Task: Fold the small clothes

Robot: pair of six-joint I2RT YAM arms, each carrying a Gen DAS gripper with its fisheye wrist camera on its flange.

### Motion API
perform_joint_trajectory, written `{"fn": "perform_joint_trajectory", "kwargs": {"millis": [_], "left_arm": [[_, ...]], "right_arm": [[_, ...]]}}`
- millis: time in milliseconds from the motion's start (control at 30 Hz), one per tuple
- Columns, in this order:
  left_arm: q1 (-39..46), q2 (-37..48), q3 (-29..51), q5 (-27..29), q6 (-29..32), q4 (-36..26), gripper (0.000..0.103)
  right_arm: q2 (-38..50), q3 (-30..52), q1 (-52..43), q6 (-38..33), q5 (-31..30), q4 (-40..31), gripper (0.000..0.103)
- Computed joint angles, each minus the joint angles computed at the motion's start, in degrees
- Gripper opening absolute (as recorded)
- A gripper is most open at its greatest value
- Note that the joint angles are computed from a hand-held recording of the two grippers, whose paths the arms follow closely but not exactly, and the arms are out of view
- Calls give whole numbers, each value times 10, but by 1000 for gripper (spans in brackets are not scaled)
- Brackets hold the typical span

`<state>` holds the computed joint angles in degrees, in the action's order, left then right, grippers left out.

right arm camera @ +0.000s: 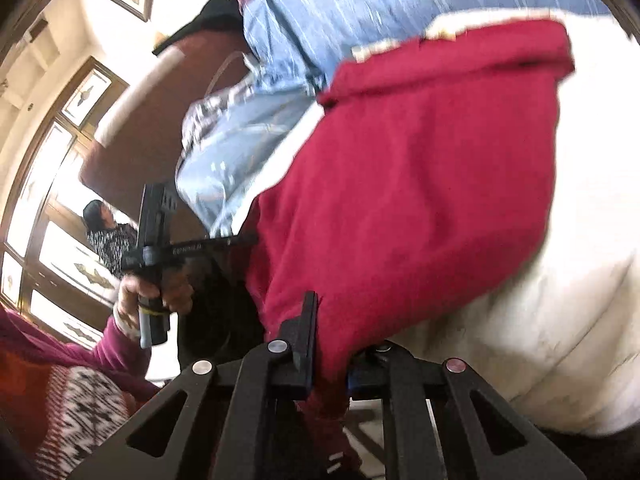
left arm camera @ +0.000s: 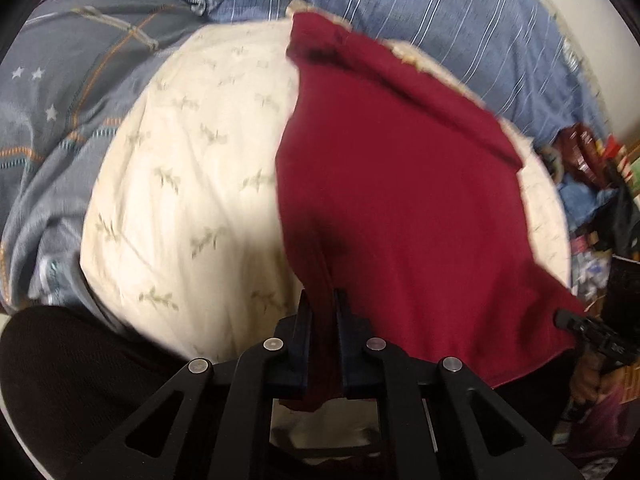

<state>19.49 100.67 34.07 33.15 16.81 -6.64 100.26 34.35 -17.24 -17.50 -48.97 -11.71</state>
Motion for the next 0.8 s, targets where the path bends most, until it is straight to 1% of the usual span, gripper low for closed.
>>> {"fn": "perform_joint_trajectory", "kwargs": {"millis": [133, 167, 200, 267, 300, 367, 433, 500, 567, 667, 700, 767, 800], "left_arm": [[28, -11, 31, 53, -5, -27, 8], [32, -10, 38, 63, -13, -23, 8], [40, -8, 47, 71, -16, -20, 8], [25, -18, 51, 60, -55, 18, 7], [16, -24, 58, 59, -70, 32, 7], [-5, -34, 67, 60, -98, 52, 7], [-26, -33, 83, 60, -123, 75, 7], [-46, -10, 105, 55, -146, 102, 7], [-67, 22, 132, 39, -171, 129, 7], [-91, 78, 194, 11, -201, 152, 7], [-108, 101, 218, -8, -222, 165, 7], [-121, 143, 273, -28, -242, 164, 7], [-136, 174, 315, -46, -260, 156, 7]], "right_arm": [[-16, 13, -20, 57, -23, 53, 10], [-18, 13, -22, 73, -24, 74, 10], [-18, 12, -22, 105, -19, 110, 10], [-7, 22, -17, 150, -13, 156, 10], [-1, 30, -10, 175, -2, 174, 9], [17, 61, 5, 203, 32, 190, 9], [37, 97, 8, 212, 47, 186, 9], [58, 137, 6, 223, 62, 181, 9], [86, 184, 8, 230, 83, 179, 9], [135, 258, 6, 231, 104, 152, 9], [160, 294, 11, 226, 125, 139, 9], [195, 348, 13, 221, 143, 117, 9], [219, 384, 14, 221, 152, 106, 9]]}}
